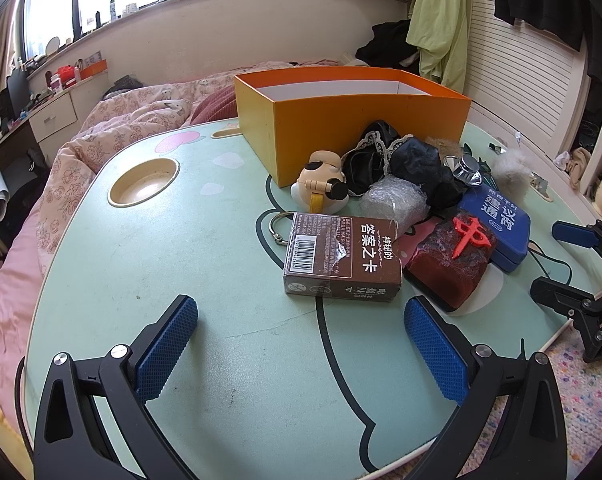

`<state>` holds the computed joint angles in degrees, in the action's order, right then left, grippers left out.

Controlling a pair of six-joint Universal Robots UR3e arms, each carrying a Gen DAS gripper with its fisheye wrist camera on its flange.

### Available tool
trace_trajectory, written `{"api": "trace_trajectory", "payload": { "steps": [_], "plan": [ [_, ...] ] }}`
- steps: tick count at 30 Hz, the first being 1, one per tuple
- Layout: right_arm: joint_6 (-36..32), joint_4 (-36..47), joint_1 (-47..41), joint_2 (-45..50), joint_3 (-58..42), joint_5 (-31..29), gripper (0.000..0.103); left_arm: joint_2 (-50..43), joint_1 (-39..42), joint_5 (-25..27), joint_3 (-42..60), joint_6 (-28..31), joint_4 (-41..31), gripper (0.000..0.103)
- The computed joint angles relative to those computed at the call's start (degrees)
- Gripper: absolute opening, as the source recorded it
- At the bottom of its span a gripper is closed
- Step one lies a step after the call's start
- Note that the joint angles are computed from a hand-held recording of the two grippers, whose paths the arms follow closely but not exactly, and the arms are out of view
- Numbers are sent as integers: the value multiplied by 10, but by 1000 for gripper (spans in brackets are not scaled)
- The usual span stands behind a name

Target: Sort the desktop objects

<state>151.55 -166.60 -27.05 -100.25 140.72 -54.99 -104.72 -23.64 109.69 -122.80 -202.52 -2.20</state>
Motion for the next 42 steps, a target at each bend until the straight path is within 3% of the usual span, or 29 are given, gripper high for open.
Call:
{"api": "trace_trajectory", "payload": {
  "steps": [3, 9, 14, 20, 25, 30, 32, 34, 35, 36, 37, 42],
  "plan": [
    [-30, -33, -26, 9, 21, 39, 103, 0, 0, 0, 0, 0, 0, 103],
    [-21, -94, -57, 12, 60, 62, 103, 0, -1, 0, -2, 0, 3, 103],
    [-27, -107, -125, -20, 98, 136, 100, 0, 0, 0, -3, 0, 3, 103],
    [38, -169, -99, 27, 54, 96, 99, 0, 0, 0, -3, 0, 3, 103],
    [75, -131, -74, 55, -6, 82, 93, -1, -1, 1, -2, 0, 4, 103],
    [144, -129, -25, 100, -84, 23, 79, -1, -1, 1, -2, 1, 4, 103],
    [169, -85, -2, 118, -135, -13, 78, -1, -1, 1, -2, 1, 4, 103],
    [183, -33, 21, 140, -191, -41, 70, -1, -1, 1, -2, 1, 4, 103],
    [187, -11, 29, 152, -214, -50, 53, -1, -1, 1, -2, 1, 4, 103],
    [188, 5, 33, 161, -229, -52, 27, -1, -1, 1, -2, 1, 4, 103],
    [189, 18, 36, 167, -239, -54, 22, -1, -1, 1, -2, 1, 4, 103],
    [165, -12, -5, 112, -154, 13, 22, -1, -1, 1, -2, 1, 4, 103]
  ]
}}
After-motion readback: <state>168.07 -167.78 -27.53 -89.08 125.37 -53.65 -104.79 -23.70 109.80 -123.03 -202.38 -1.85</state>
